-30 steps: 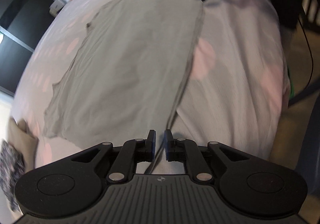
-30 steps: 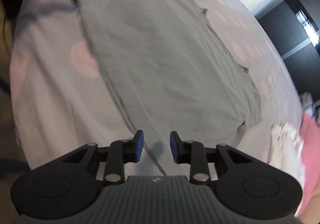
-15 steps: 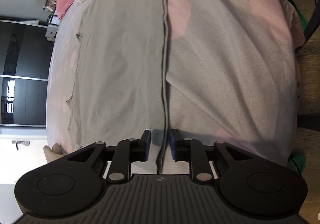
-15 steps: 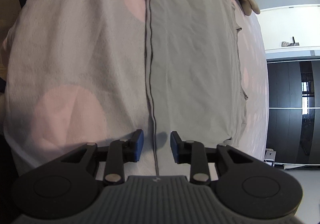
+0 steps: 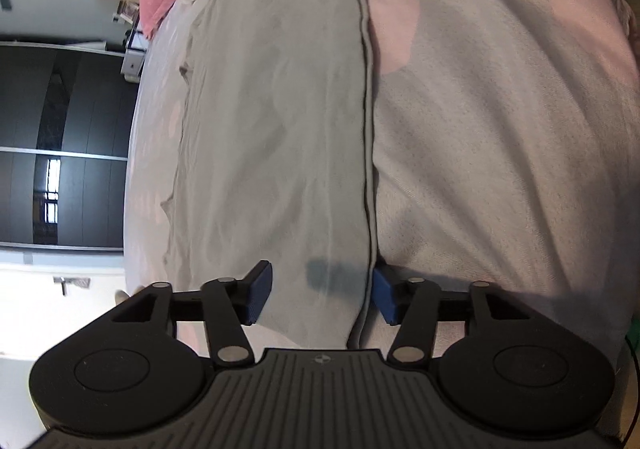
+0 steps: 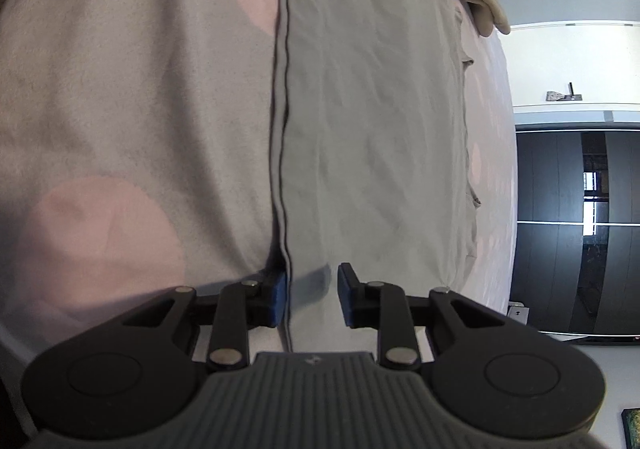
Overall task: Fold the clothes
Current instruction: 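Carry the hem with both grippers over the shirt toward the collar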
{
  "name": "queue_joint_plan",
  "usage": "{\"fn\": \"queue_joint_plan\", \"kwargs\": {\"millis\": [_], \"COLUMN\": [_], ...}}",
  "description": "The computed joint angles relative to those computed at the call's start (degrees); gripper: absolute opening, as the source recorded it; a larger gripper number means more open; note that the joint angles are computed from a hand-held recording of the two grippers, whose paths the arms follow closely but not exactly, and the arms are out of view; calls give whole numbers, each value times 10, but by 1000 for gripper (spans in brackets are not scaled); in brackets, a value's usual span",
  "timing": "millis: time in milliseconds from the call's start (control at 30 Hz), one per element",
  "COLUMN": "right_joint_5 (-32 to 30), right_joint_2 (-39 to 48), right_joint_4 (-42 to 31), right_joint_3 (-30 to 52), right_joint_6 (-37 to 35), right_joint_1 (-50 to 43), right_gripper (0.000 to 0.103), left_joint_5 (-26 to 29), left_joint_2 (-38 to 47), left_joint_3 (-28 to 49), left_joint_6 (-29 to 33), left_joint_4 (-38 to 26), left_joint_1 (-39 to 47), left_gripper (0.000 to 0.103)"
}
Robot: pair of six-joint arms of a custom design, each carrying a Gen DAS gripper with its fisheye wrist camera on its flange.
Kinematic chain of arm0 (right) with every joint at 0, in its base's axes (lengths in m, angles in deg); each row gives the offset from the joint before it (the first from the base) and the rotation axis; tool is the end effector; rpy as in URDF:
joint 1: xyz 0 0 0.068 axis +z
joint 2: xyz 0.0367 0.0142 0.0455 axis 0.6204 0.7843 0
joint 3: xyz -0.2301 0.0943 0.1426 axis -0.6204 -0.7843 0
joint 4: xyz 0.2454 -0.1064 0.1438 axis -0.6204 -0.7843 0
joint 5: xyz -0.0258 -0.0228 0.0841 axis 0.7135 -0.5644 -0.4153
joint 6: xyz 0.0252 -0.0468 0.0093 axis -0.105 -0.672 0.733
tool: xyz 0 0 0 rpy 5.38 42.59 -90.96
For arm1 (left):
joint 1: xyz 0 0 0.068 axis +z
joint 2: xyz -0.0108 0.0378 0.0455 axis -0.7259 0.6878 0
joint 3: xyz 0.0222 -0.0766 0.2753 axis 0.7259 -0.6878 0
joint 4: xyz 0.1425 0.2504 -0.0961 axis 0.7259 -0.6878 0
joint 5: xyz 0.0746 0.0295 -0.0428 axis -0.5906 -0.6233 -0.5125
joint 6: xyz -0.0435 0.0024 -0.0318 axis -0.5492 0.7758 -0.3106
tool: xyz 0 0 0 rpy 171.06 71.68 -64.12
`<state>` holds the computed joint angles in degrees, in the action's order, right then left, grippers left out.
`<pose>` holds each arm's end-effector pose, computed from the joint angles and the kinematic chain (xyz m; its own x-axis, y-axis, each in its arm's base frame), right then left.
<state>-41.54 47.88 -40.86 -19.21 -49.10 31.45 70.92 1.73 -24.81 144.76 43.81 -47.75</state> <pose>0.2776 -0.0302 0.1303 0.0134 -0.9998 0.0115 -0.6724 -0.0175 -0.7400 0.2769 -0.0072 0.1057 0.0527 0.9984 -0.0205 0.6674 -0.0199 0.7444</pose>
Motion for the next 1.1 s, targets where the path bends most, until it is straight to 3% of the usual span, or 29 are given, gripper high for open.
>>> {"fn": "queue_joint_plan", "kwargs": {"millis": [67, 133, 233, 367, 500, 767, 900, 1100], "right_joint_5": [-5, -5, 0, -5, -9, 19, 15, -24], "right_joint_2": [-4, -10, -29, -68, -78, -52, -63, -147], "right_joint_4": [7, 8, -9, -56, -55, 0, -18, -87], "right_joint_3": [-8, -12, -11, 4, 30, 104, 140, 159], "right_joint_6": [-10, -7, 7, 31, 82, 189, 224, 238], "right_joint_1": [-4, -6, -7, -15, -16, 1, -1, -19], "right_gripper": [16, 8, 3, 3, 3, 3, 3, 3], "left_joint_5": [1, 5, 9, 25, 41, 47, 76, 121], "left_joint_2": [-5, -11, -22, -34, -26, 0, -35, -88], "left_joint_3": [1, -4, 10, 77, 153, 276, 300, 330], "left_joint_6": [1, 12, 2, -62, -143, -273, -293, -311], "left_joint_4": [-15, -16, -54, -161, -219, -245, -277, -319], "left_joint_1": [2, 7, 16, 26, 29, 16, 31, 47], "left_gripper": [26, 9, 2, 1, 1, 1, 1, 1]}}
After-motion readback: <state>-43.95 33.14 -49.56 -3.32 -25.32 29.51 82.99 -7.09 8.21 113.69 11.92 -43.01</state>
